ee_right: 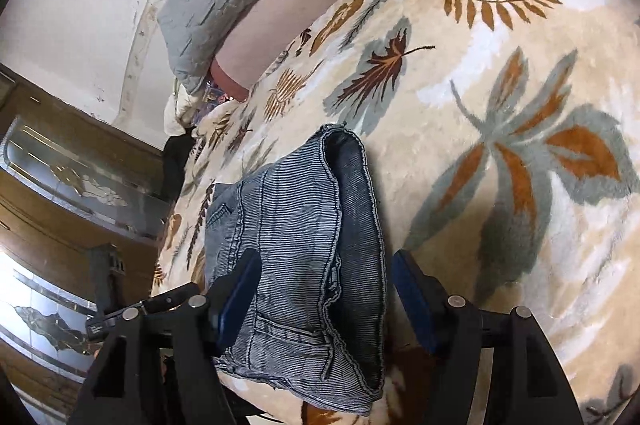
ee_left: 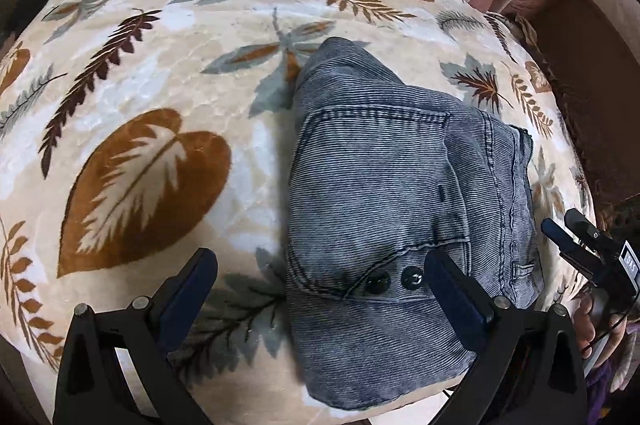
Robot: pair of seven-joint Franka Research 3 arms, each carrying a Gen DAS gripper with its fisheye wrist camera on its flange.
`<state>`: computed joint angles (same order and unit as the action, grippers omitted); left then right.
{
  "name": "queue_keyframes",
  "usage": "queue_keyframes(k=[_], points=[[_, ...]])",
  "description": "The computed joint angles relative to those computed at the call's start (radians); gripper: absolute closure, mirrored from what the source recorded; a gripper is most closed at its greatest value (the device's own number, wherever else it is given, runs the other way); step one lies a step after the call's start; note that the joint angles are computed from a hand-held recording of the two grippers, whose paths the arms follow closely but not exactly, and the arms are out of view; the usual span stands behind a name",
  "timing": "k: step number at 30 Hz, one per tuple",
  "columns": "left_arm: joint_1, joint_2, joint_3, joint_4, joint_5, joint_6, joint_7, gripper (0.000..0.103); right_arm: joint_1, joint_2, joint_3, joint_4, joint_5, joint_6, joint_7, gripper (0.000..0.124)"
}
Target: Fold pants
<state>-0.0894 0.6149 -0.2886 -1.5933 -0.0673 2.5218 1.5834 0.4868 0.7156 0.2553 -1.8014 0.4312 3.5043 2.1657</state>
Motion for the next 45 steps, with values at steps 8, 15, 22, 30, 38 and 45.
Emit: queue_keyframes(k=[8, 15, 22, 30, 38, 45], points=[[0.016, 0.037, -0.055, 0.052, -0.065, -0.020, 0.080, 0.000, -0.039, 0.009, 0.032, -0.004, -0.034, 0.016, 0.032, 0.053], [0.016, 0.044, -0.040, 0.057, -0.087, -0.030, 0.085, 0.000, -0.066, 0.021, 0.053, 0.007, -0.067, 0.001, 0.046, 0.053], [-0.003, 0.046, -0.029, 0.066, -0.073, -0.025, 0.074, 0.000, -0.014, 0.015, -0.003, 0.024, -0.035, -0.018, 0.035, 0.053], [-0.145, -0.078, 0.120, -0.098, 0.176, 0.191, -0.148, 0.000, 0.216, -0.008, -0.181, 0.032, 0.114, 0.165, -0.173, 0.053], [-0.182, -0.129, 0.167, -0.180, 0.437, 0.184, -0.299, 0.000, 0.609, 0.116, -0.663, 0.245, 0.363, -0.264, -0.289, 0.081], [-0.183, -0.051, 0.146, -0.118, 0.490, 0.052, -0.306, 0.000, 0.534, 0.157, -0.619, 0.333, 0.280, -0.462, -0.222, 0.081]])
